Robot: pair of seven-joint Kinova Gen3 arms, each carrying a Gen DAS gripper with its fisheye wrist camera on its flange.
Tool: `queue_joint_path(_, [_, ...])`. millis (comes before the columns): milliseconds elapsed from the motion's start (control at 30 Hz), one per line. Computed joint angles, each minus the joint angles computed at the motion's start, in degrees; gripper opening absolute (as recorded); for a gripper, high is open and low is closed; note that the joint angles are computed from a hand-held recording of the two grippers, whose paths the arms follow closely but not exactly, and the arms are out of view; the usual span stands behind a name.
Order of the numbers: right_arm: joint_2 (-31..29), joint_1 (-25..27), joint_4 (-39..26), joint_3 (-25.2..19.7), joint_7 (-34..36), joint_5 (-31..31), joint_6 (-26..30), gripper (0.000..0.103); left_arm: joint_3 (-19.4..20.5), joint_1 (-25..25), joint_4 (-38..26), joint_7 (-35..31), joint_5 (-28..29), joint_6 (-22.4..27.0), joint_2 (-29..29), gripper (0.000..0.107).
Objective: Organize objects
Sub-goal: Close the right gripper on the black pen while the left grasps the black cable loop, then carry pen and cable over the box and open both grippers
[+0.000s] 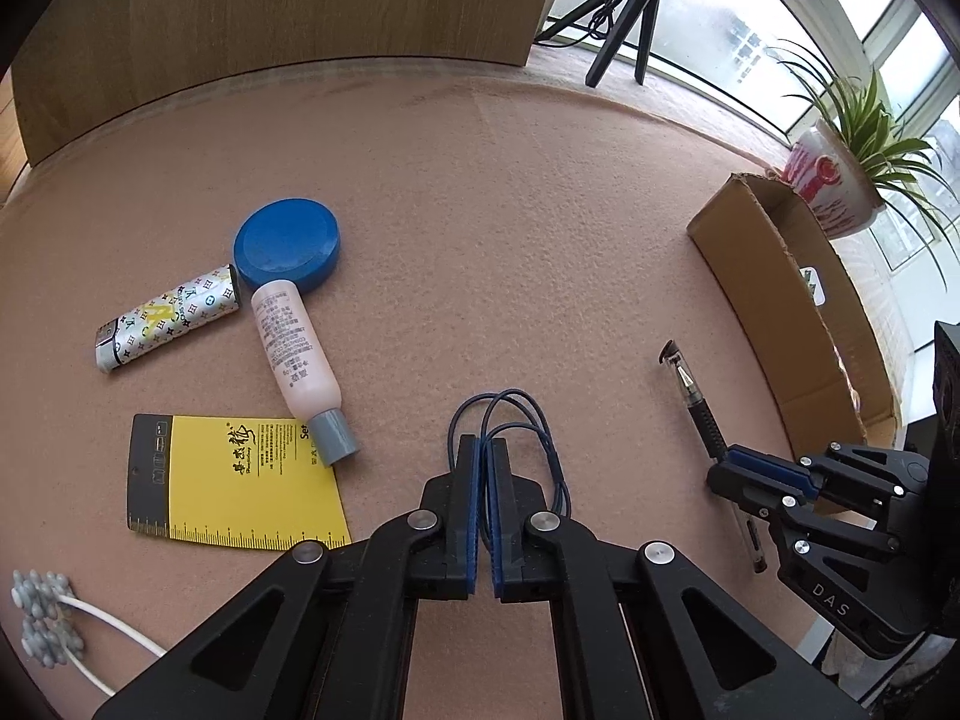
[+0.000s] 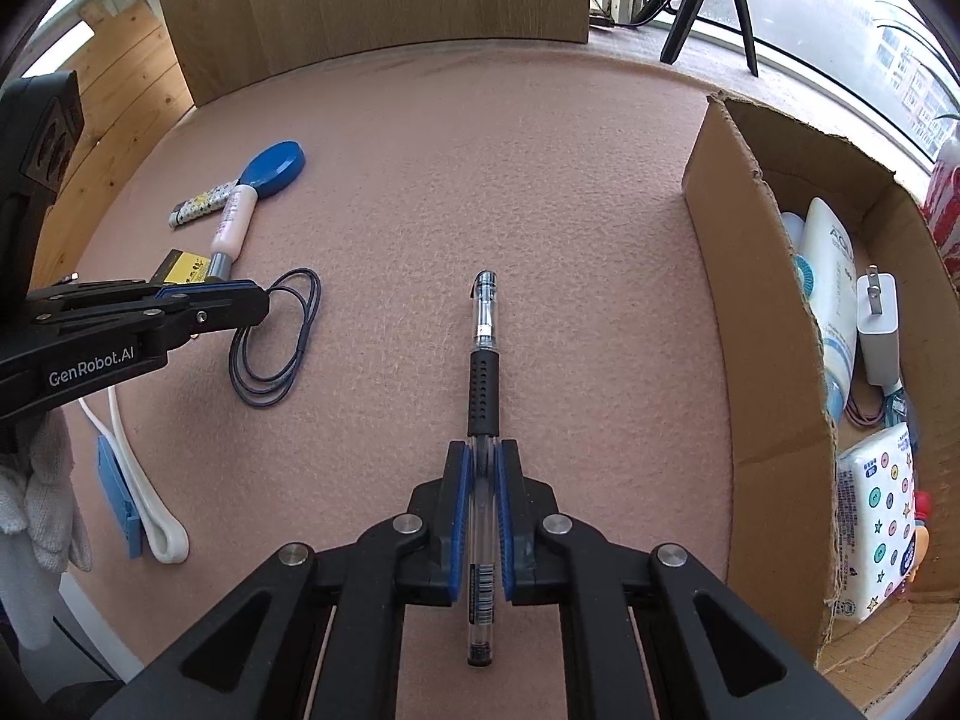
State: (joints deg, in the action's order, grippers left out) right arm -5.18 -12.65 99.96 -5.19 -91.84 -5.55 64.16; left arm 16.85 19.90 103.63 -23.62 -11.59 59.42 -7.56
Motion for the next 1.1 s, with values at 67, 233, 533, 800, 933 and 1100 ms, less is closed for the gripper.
queue_joint_path(67, [-0.7, 0.4, 0.1, 0.6, 0.2, -1.0, 0.0, 0.008, 0.2, 0.0, -0.3, 0.6, -0.5, 0.2, -0.7, 0.002])
queue_joint_path(233, [-1.8, 1.3, -0.5, 1.4, 0.4, -2.4, 0.0, 0.008, 1.0, -0.5, -1.3, 1.9, -1.2, 0.6, -2.1, 0.002])
queue_joint_path(533, [-4.7, 2.4, -1.9, 2.3, 1.3, -4.1, 0.2, 0.008, 3.5, -1.6, -5.1, 2.6, -3.1, 3.4, -3.8, 0.002])
queue_joint_path(800, [-7.9, 4.5, -3.8, 5.0, 3.0, -5.0, 0.9, 0.008, 5.0, -0.5, -12.0, 1.8, -6.5, 4.2, -0.9, 0.002])
queue_joint_path(933, [-9.0, 6.3, -4.6, 6.9, 4.3, -5.0, 1.5, 0.008, 5.2, 2.0, -17.0, 1.5, -9.1, 4.4, 2.9, 0.002])
queue_joint_path(1100, [-9.5, 8.9, -5.6, 9.5, 6.5, -4.7, 2.5, 0.008, 3.3, 6.2, -23.2, 0.4, -11.6, 3.6, 8.4, 0.002])
